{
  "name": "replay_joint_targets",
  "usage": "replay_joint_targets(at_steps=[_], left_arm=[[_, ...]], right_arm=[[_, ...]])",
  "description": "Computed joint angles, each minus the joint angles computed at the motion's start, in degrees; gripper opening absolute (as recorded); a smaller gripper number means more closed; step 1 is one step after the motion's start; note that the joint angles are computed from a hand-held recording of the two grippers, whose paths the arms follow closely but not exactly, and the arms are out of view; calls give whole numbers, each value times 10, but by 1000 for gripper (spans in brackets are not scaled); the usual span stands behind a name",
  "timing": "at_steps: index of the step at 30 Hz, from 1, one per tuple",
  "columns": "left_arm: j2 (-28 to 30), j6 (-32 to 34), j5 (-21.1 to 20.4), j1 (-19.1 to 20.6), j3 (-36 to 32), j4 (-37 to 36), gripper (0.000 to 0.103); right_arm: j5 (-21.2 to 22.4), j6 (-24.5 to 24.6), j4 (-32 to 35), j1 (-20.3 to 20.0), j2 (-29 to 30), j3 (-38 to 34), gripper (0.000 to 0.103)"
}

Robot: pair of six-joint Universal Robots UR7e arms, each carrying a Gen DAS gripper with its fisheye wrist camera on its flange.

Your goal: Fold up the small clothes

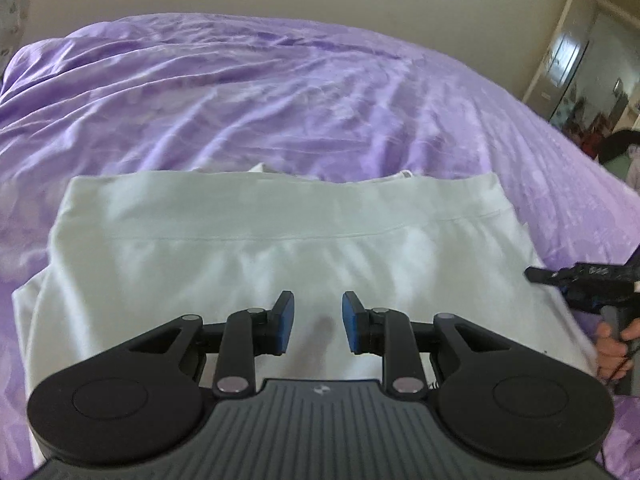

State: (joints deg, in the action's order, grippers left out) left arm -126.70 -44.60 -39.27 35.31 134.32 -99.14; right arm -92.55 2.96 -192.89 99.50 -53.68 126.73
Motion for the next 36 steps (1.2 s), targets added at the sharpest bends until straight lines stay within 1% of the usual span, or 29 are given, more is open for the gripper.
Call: replay_joint_targets(at_steps=[2,4,8,10,12,15,18,22,25,26,27,29,31,32,33,36], left_arm=[[28,19,1,14,-2,-26,29],[63,36,3,31,-10,-46,28],[117,50,5,54,-29,-54,27],[140,51,9,63,-38,-47,26],[156,51,14,69,-45,-40,24],[176,61,18,83,-52,-48,20],[197,82,18,103,-59,-68,20],[222,113,12,127,-62,-107,19],[245,138,14,141,-67,-139,16],[251,153,19,146,-65,-168,16],[257,155,22,150,-68,-182,15],[270,128,13,161,-84,-181,14],[267,115,17,153,-88,-170,14],[257,111,17,141,-86,-158,14],[247,110,9,131,-86,-143,15],[206,101,-19,84,-79,-82,15]], right_arm=[[7,-6,1,0,-4,-1,11],[-2,-17,6,11,-12,-2,9],[-14,-35,36,40,-33,-13,7],[-37,-46,68,60,-40,-27,7],[-67,-55,107,81,-42,-48,7],[-82,-72,144,101,-48,-67,7],[-97,-84,171,118,-51,-83,7],[-99,-92,188,129,-51,-91,6],[-97,-96,193,133,-52,-94,6],[-99,-97,194,136,-50,-96,6],[-100,-98,193,136,-49,-96,6],[-103,-100,189,138,-46,-96,6],[-107,-99,184,139,-45,-94,6],[-106,-95,184,139,-46,-94,6],[-106,-92,184,139,-45,-95,6],[-108,-88,188,145,-46,-98,6]])
